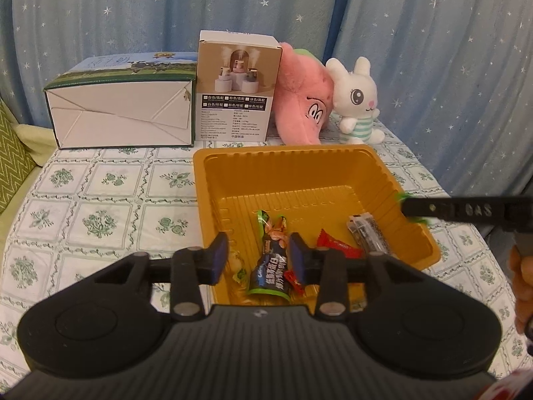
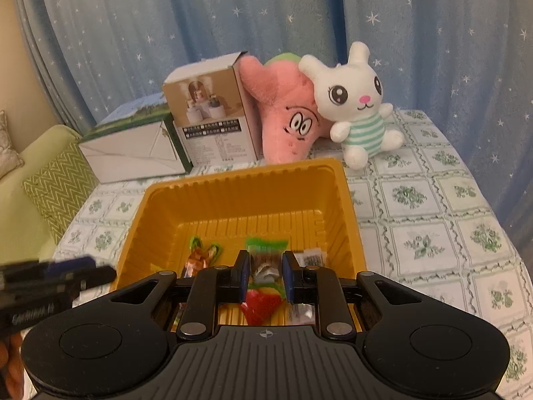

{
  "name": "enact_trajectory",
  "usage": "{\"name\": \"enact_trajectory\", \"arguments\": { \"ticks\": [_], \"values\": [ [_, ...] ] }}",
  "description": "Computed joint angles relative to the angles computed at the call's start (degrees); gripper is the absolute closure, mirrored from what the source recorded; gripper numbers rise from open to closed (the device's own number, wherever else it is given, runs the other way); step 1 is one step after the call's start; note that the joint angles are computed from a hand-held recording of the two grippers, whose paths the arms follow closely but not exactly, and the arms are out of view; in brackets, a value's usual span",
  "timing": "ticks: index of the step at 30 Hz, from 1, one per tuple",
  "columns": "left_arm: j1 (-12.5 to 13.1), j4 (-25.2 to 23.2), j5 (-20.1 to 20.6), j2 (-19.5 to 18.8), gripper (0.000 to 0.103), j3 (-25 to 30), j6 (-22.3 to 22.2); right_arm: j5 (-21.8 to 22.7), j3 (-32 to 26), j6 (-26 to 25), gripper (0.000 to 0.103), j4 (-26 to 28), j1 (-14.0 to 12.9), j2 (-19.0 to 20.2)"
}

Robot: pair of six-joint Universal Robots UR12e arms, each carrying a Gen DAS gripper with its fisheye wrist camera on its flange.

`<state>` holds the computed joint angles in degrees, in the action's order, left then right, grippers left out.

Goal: Organize snacks
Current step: 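Carry both snacks over the orange tray and open both tools inside, then move both tools back toward the red candies on the cloth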

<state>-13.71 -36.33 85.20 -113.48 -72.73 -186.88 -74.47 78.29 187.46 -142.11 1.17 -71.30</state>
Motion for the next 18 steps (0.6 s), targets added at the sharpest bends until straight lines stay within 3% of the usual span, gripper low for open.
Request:
{"name": "enact_trajectory", "arguments": {
  "ticks": [3,7,16,18],
  "values": [
    [-0.2,0.2,0.2,0.8,0.055,-1.3,0.2,-0.4,-0.4,2.0,0.079,0.7,-0.2,0.0],
    [-0.2,1.0,-0.5,2.5,0.054,-4.0,-1.8,-1.0,1.3,3.3,0.057,-0.7,-0.5,-1.2],
    [-1.5,1.8,1.4,7.6,0.050,-9.9,-5.1,-1.6,7.8,5.4,0.055,-0.9,-1.1,-7.4],
    [-2.0,2.0,2.0,8.7,0.044,-11.1,-5.0,-1.8,9.7,5.8,0.055,-1.3,-1.0,-9.3]
  ]
}}
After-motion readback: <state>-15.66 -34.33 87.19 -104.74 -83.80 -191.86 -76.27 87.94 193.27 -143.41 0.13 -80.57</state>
